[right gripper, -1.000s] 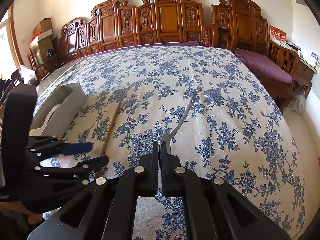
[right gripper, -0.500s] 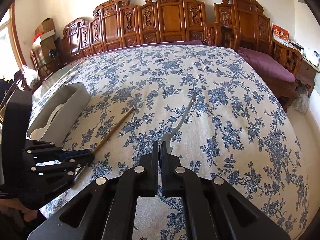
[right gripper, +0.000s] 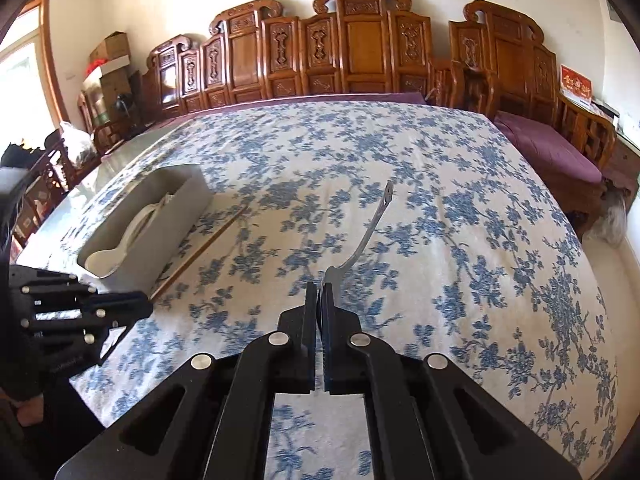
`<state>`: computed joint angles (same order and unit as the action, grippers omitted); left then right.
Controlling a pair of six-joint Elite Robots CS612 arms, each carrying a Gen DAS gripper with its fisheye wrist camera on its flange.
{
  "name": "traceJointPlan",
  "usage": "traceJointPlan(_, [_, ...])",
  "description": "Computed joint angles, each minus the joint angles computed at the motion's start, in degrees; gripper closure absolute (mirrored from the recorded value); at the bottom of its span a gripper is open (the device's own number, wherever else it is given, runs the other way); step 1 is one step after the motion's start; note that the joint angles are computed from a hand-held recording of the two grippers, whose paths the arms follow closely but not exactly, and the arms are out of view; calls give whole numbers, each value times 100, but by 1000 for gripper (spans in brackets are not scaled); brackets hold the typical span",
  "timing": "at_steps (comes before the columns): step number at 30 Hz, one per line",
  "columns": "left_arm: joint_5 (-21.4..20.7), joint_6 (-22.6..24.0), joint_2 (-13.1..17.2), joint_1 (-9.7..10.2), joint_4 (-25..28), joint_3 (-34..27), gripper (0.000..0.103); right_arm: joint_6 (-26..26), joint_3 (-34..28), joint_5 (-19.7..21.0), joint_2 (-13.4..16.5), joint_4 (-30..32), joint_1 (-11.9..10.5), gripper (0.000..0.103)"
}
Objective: Organize utensils
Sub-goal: 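Carry the wooden chopstick into the tray and open the left tool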
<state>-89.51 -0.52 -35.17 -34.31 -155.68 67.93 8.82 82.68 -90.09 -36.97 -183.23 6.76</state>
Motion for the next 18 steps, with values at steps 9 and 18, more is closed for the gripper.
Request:
traceJointPlan(9, [95,-18,-188,85,-332,250,99,-178,31,289,-42,-185,135,100])
traceJointPlan(18, [302,-55,-341,240,-454,420,99,-253,73,462,-105,-401,185,100])
